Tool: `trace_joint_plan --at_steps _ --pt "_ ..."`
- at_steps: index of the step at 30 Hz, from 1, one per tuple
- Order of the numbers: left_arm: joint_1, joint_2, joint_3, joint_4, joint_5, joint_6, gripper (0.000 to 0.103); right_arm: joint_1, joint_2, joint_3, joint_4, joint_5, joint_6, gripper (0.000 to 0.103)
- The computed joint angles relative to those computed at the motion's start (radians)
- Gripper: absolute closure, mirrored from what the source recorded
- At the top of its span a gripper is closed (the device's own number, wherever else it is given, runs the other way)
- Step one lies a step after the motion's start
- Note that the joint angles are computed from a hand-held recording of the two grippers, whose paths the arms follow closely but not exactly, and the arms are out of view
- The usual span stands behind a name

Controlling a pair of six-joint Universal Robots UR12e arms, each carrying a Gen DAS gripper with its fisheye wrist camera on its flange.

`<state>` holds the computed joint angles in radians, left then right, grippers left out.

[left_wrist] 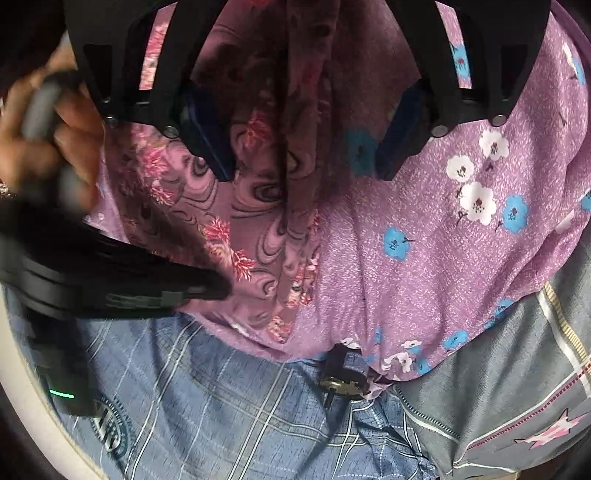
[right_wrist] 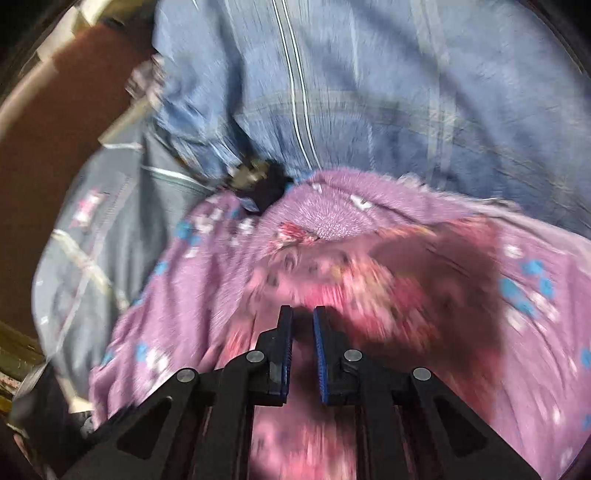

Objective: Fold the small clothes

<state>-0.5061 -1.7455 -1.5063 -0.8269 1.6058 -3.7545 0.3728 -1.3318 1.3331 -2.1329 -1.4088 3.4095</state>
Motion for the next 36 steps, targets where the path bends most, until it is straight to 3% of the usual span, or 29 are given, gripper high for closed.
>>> trace_joint_plan --at_steps 2,3,6,7,11,13,16,18,21,22,27,30,34,36 --pt "-0.002 -0.004 0.001 0.0 0.022 0.001 0.016 -0.01 0.042 -0.02 0.045 0.017 -0.006 0.102" --pt "-0.002 -0.006 0.002 -0.001 0.026 0.001 0.016 -0.02 0.047 -0.012 0.021 0.052 0.012 0.103" --pt "-0.012 -0.008 0.01 -0.003 0.06 0.015 0.016 -0.043 0.031 0.016 -0.032 0.12 0.069 0.103" --pt "-0.019 -0.01 0.014 -0.007 0.084 0.024 0.016 -0.043 0.018 0.032 -0.057 0.114 0.072 0.096" --pt "-0.037 -0.009 0.02 -0.009 0.149 0.047 0.016 -0.043 -0.074 0.12 -0.156 0.034 0.075 0.094" --pt "-0.043 -0.009 0.02 -0.009 0.174 0.052 0.016 -0.034 -0.136 0.181 -0.198 -0.046 0.063 0.093" --pt "-0.058 -0.012 0.026 -0.011 0.225 0.067 0.016 -0.019 -0.191 0.241 -0.19 -0.131 0.056 0.083" --pt "-0.064 -0.014 0.027 -0.007 0.235 0.08 0.016 -0.011 -0.209 0.276 -0.135 -0.175 0.056 0.08" --pt "-0.078 -0.019 0.032 -0.009 0.293 0.099 0.016 0.012 -0.235 0.347 -0.229 -0.242 0.029 0.08" --pt "-0.081 -0.02 0.032 -0.008 0.304 0.105 0.016 0.021 -0.241 0.344 -0.222 -0.263 0.031 0.08" --pt "-0.081 -0.021 0.031 -0.006 0.318 0.113 0.016 0.031 -0.293 0.384 -0.275 -0.257 0.079 0.077" --pt "-0.088 -0.026 0.039 -0.014 0.336 0.116 0.016 0.032 -0.29 0.396 -0.255 -0.228 0.11 0.073" --pt "-0.096 -0.033 0.051 -0.022 0.363 0.118 0.016 0.046 -0.274 0.411 -0.287 -0.267 0.055 0.071" --pt "-0.1 -0.034 0.057 -0.024 0.374 0.117 0.016 0.039 -0.283 0.404 -0.273 -0.245 0.073 0.069"
